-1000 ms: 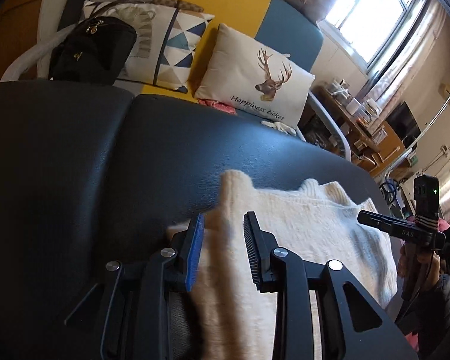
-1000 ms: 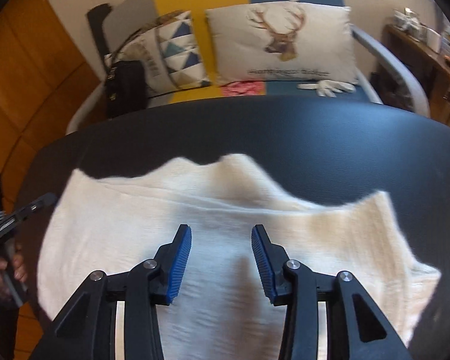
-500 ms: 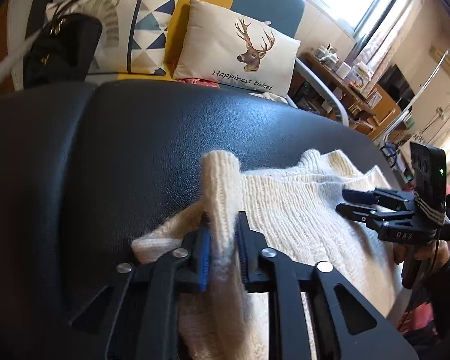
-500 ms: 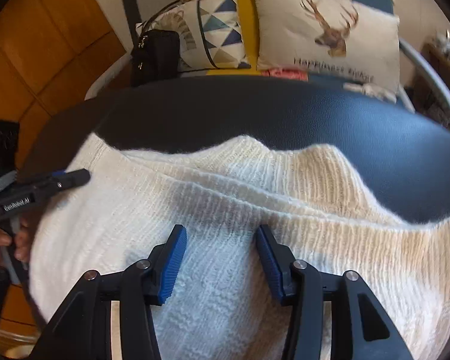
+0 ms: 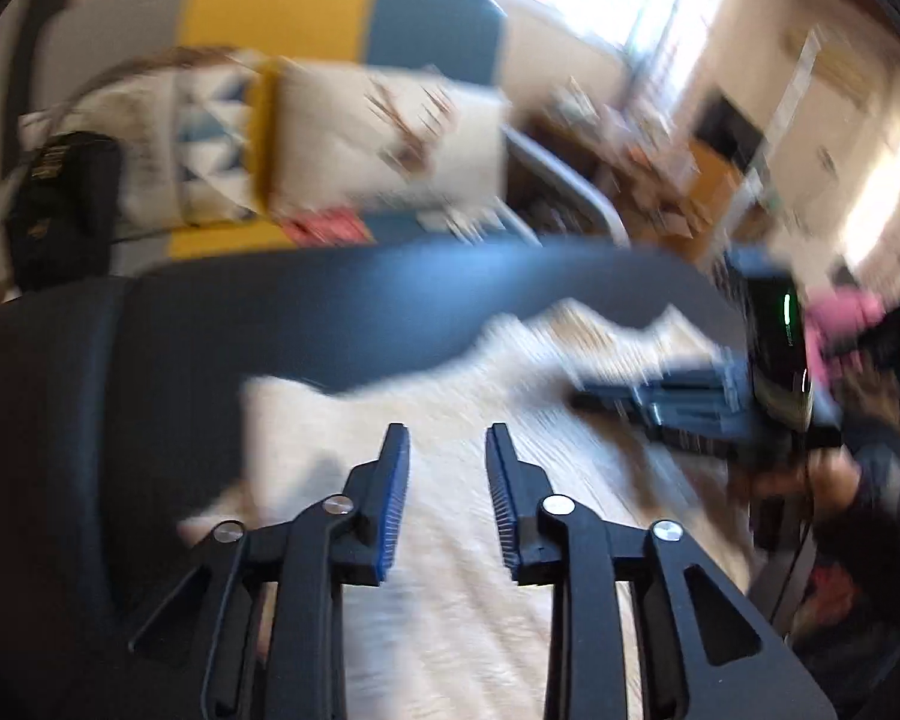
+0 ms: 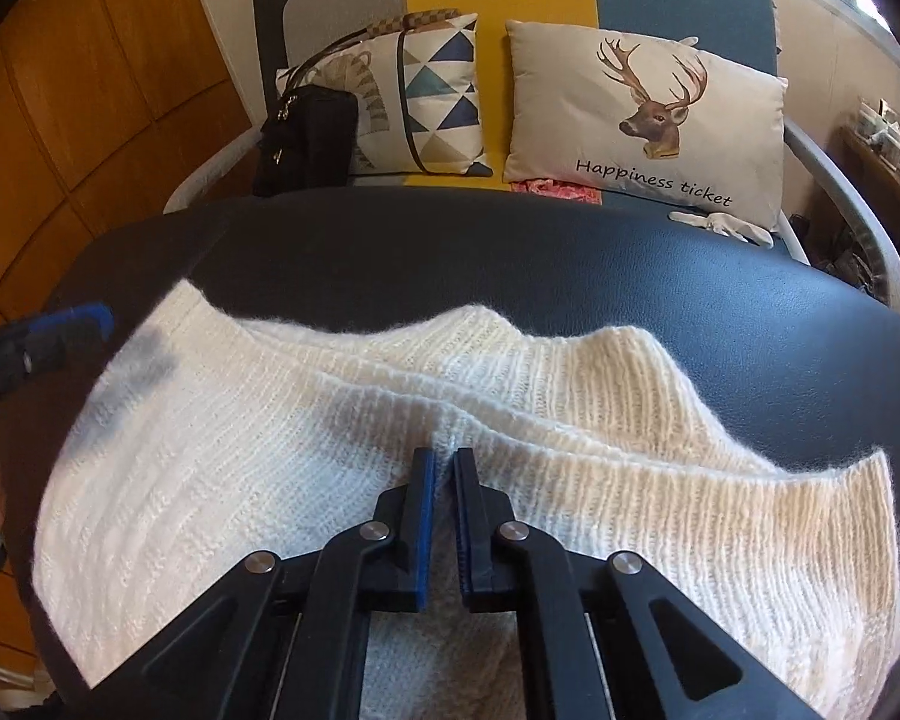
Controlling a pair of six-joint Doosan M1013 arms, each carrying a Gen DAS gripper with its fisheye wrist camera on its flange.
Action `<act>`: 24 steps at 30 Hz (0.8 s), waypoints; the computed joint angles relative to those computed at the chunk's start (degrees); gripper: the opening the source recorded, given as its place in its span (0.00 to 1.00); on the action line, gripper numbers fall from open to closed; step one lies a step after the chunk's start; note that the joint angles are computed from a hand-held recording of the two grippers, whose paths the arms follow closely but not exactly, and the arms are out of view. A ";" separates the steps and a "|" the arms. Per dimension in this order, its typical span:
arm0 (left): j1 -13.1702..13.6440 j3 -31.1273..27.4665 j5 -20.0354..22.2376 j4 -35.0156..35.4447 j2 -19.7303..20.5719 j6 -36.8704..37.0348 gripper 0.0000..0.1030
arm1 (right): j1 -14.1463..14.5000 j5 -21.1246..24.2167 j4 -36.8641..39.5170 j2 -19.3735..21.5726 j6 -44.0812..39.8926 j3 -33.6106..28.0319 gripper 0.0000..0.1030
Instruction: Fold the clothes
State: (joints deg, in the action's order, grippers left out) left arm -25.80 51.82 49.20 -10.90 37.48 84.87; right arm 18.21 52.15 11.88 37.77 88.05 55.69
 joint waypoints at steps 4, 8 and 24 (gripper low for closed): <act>-0.85 -6.75 7.65 -0.50 4.70 0.52 0.32 | -0.43 -1.96 2.28 -0.70 -0.16 0.50 0.05; -0.70 -10.83 11.56 -1.54 7.78 -2.83 0.32 | -0.46 -3.94 2.22 -1.05 0.39 0.19 0.01; -0.41 -9.13 7.38 -1.60 7.38 -7.16 0.04 | -1.61 2.89 2.78 -3.61 1.31 3.54 0.31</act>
State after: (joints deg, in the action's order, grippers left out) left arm -26.20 42.69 56.58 -12.49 44.86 77.71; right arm 16.60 55.05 14.67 34.16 89.36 59.23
